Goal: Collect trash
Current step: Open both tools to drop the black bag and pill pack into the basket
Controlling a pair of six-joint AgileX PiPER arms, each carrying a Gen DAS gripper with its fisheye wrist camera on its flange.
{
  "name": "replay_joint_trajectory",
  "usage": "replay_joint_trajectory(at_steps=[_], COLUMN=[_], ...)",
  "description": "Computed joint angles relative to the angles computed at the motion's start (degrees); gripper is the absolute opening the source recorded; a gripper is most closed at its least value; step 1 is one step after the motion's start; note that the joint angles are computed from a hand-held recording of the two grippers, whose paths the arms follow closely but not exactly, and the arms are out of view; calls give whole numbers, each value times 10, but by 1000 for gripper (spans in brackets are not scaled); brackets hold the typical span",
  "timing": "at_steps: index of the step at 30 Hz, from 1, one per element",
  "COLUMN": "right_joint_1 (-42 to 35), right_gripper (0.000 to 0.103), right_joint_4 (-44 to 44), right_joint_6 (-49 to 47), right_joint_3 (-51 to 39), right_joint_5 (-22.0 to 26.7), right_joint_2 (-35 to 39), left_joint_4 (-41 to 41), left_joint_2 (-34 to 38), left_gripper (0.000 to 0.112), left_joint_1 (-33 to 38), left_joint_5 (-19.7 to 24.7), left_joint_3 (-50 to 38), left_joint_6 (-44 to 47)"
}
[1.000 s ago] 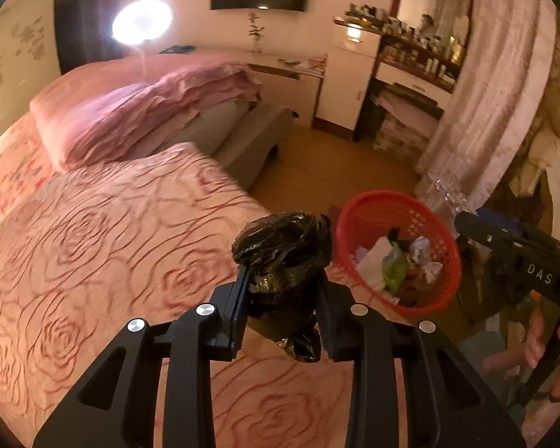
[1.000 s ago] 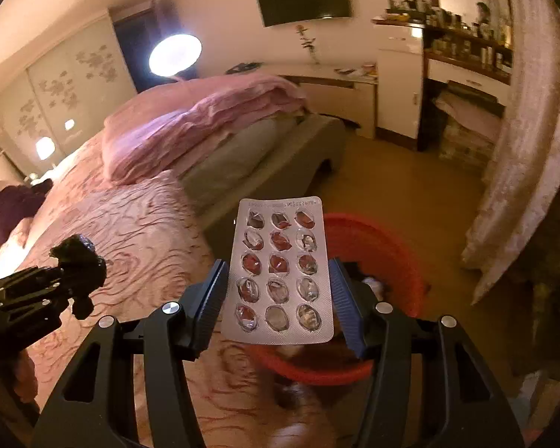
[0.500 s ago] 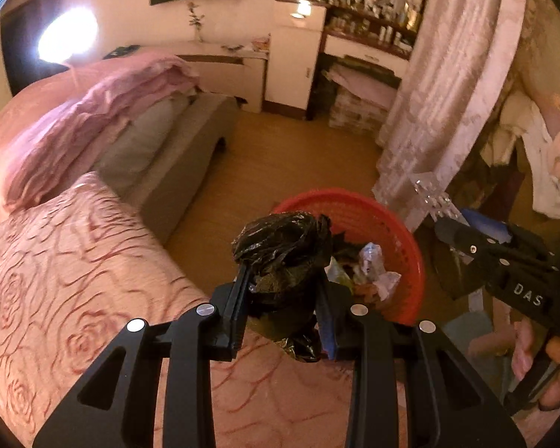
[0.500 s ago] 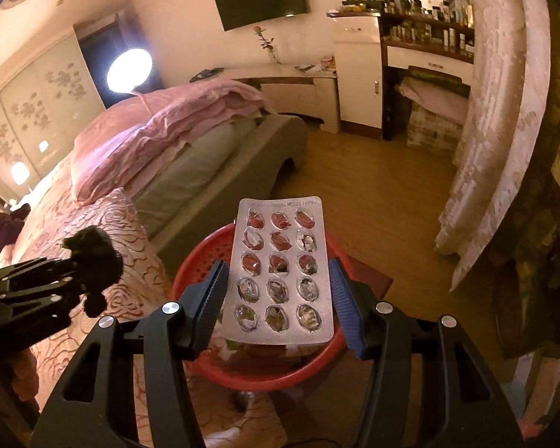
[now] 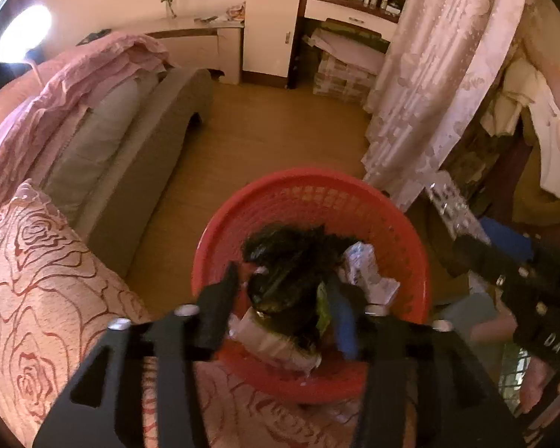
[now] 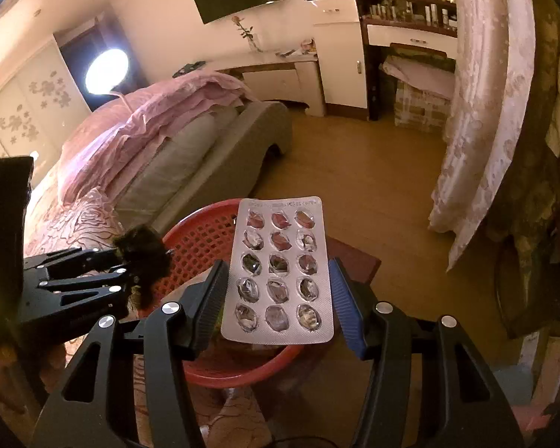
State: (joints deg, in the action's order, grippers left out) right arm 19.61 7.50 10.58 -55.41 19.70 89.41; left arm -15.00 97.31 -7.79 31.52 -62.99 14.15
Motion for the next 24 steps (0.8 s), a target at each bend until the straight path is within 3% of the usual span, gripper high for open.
replay_joint_trajectory(at_steps=[2, 4, 20, 24], right_joint_1=[0, 2, 40, 50], right_gripper=[53, 53, 54, 54], right_joint_4=[1, 0, -35, -50], right_joint_6=[-1, 0, 28, 39], right_joint_3=[-1, -3, -54, -84], right_joint_5=[0, 1, 19, 30], right_joint_2=[2, 3, 51, 76], left_joint_4=[-6, -7, 60, 42], left_joint_2=[-3, -4, -96, -109], left_gripper=[73, 77, 80, 81], left_joint_1=[1, 1, 68, 87], left_joint_5=[-7, -7, -26, -22], left_joint_3=[1, -2, 61, 66], left_joint_6=[0, -3, -72, -57])
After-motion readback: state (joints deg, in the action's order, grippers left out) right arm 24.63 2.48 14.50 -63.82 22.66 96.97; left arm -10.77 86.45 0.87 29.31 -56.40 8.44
